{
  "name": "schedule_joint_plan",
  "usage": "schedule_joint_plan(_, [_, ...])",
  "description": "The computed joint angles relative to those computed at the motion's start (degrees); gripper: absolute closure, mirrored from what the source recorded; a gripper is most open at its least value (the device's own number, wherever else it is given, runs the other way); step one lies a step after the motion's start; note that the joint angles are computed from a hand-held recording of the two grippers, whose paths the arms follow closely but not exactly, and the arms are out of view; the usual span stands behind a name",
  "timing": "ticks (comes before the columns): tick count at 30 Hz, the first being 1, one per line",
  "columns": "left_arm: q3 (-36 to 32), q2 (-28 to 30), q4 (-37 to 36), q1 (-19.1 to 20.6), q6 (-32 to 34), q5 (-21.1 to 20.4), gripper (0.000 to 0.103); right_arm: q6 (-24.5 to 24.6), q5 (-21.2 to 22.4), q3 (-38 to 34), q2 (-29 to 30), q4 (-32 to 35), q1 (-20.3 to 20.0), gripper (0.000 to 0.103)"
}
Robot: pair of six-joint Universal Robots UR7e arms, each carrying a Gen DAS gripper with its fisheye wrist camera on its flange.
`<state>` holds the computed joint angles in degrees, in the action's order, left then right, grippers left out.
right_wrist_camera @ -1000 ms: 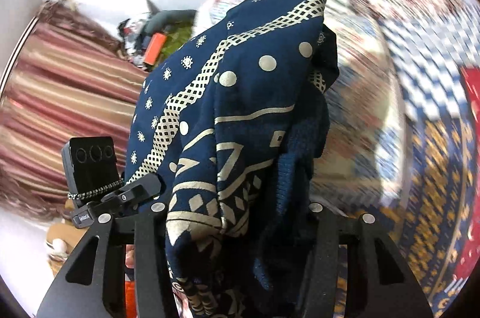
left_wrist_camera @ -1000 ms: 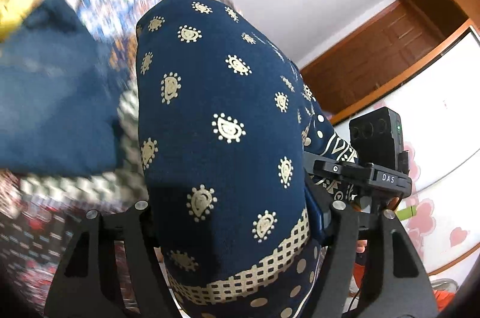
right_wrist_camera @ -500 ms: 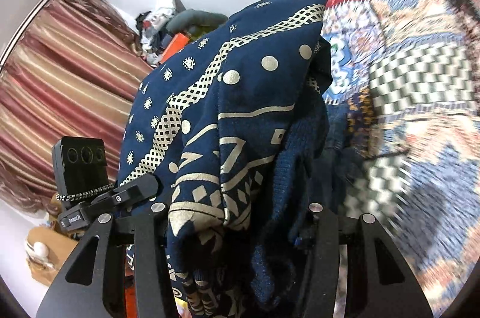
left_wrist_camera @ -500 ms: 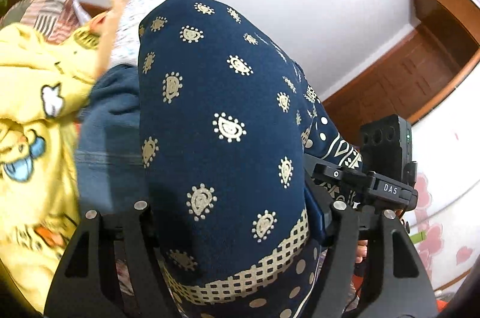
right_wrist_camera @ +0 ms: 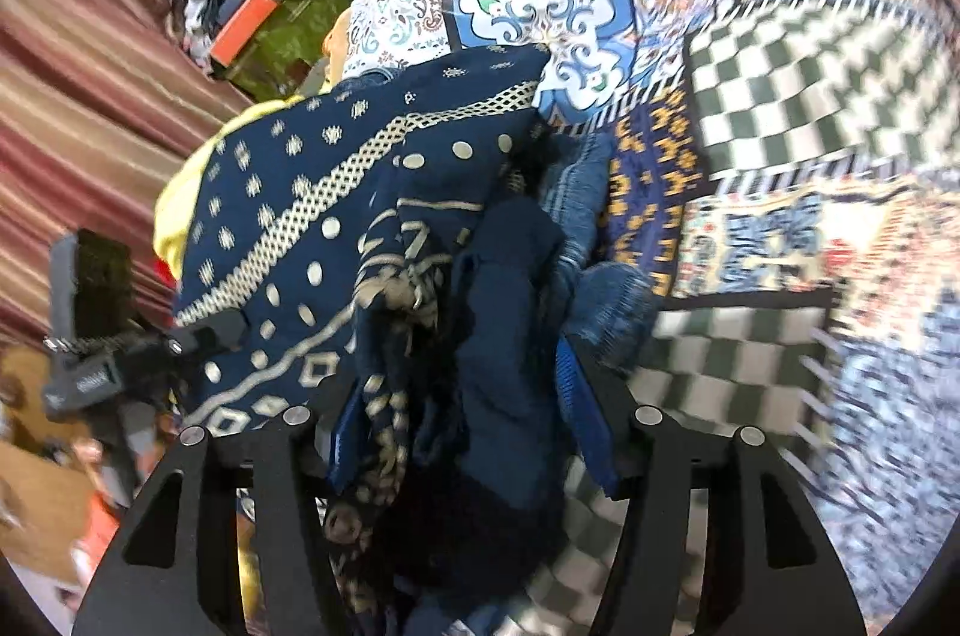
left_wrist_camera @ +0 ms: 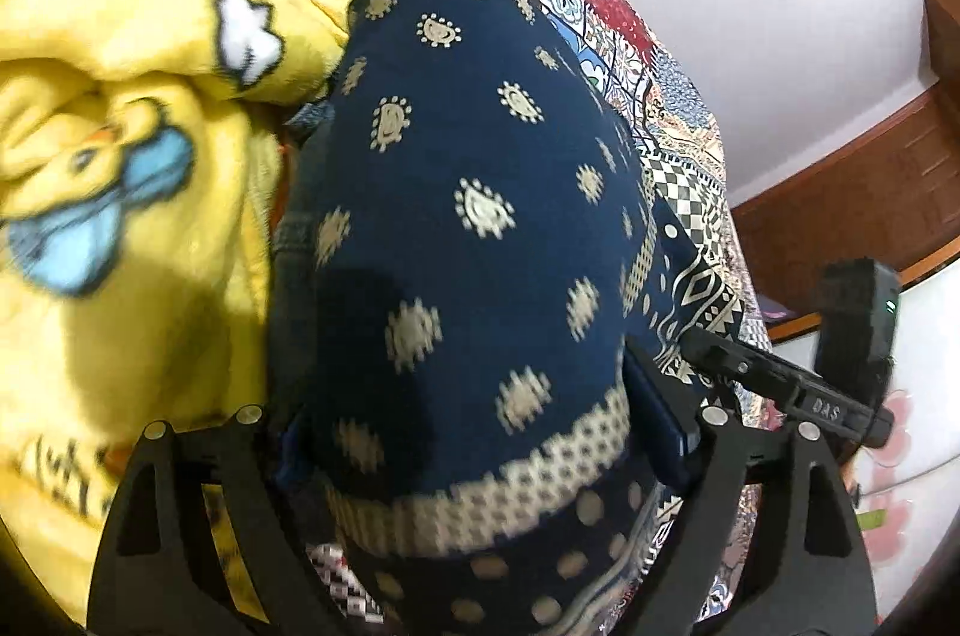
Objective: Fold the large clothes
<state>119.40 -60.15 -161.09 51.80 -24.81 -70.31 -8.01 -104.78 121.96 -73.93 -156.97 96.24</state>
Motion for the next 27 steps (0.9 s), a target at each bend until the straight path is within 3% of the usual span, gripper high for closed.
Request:
schedule_joint_plan(6, [4.0,-5.3,5.2,-6.0,-2.2,8.6,0.015,-5.1,-10.3,1.9,-2.2,-1.5,4.0,0.045])
schedule_joint_plan(14, [13.1,-16.3,17.2,-21.9,-10.6,21.7,0.015,-3.6,-11.4,7.1,-11.6,-2.3,8.8,0.045])
schedule_joint_plan(21, [15.5,-25.9,28.0,-40.0,-22.0,33.4,0.015,-2.4,-13.9,9.1,-17.8,-7.6,21.6,0.045])
schedule_joint_plan(27, [14.0,-31.2,45.5,-55.0,-36.9,43.3,0.015,-2.5,-17.6,11.0,-21.1,-16.0,33.6,0.045])
